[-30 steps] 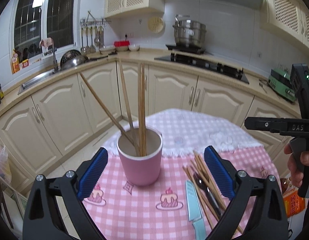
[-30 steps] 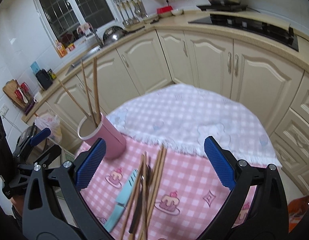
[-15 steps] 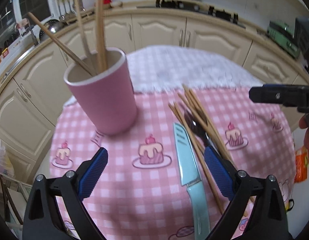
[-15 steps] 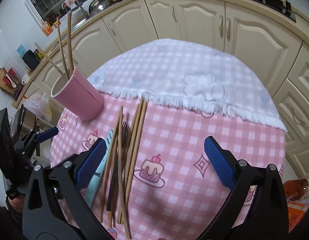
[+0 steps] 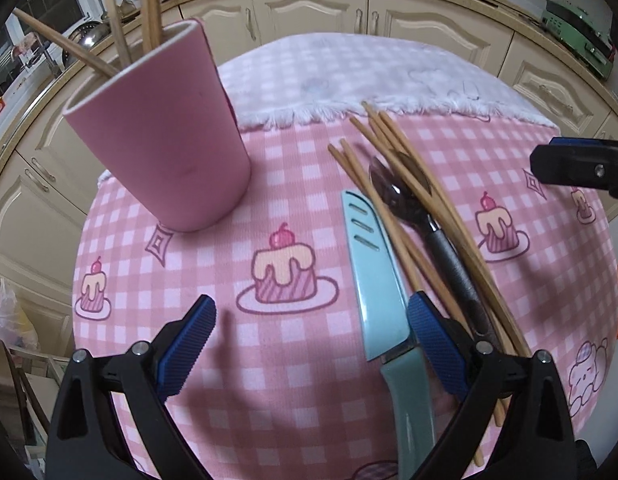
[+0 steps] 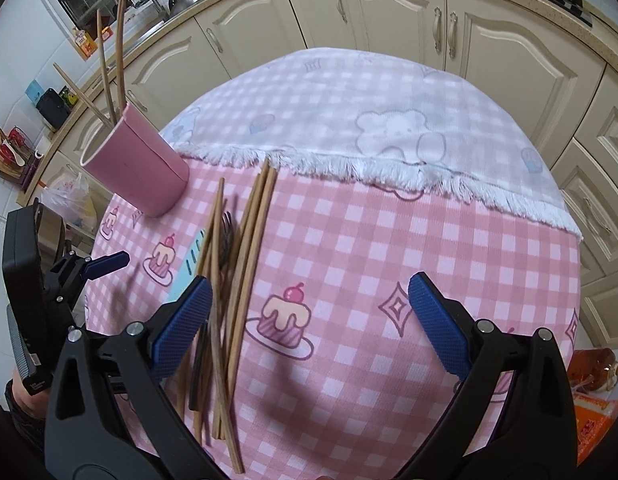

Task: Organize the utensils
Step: 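Move both tools back down to the remaining utensils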

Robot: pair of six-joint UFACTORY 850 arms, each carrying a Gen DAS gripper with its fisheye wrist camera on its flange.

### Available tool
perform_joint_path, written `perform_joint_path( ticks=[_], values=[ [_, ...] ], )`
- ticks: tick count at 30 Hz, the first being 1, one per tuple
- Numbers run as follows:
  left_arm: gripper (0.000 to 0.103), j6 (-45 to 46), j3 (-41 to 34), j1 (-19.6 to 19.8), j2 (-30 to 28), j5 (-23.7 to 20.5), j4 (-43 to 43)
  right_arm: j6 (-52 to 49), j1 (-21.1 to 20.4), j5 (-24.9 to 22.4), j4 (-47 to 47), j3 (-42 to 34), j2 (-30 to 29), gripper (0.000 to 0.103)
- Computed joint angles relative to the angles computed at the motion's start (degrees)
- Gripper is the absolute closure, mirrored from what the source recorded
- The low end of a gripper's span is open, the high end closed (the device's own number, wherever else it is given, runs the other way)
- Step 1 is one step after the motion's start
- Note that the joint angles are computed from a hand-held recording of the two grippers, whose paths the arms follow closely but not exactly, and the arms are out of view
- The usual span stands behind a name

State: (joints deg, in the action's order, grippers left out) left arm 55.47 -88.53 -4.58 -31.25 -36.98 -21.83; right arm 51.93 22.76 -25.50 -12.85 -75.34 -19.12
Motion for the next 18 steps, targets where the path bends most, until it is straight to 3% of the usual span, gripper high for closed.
perform_joint_path(
  ticks=[6,8,11,18],
  values=[
    [0.012,1.05,-1.49,-0.78,-1.87,-0.24,-0.45,-0.43,0.5,-2.22,-0.79,-1.12,-1.57,0.007],
    [0.023,2.78,-2.82,-0.25,-2.74,-2.79,-3.22,-0.97,0.71,-3.15,-0.9,-1.95,-2.47,0.007],
    [0.033,4.25,-3.08,0.06,-2.76,-3.21,-4.2,-1.08,1.11,-4.51,-1.73,-3.68,-4.19,0.007],
    [0.036,6.9,-1.98,1.17,-1.97,-3.58,-6.6,0.75,2.12,-9.64,-6.82,-9.81,-9.81,0.007]
  ],
)
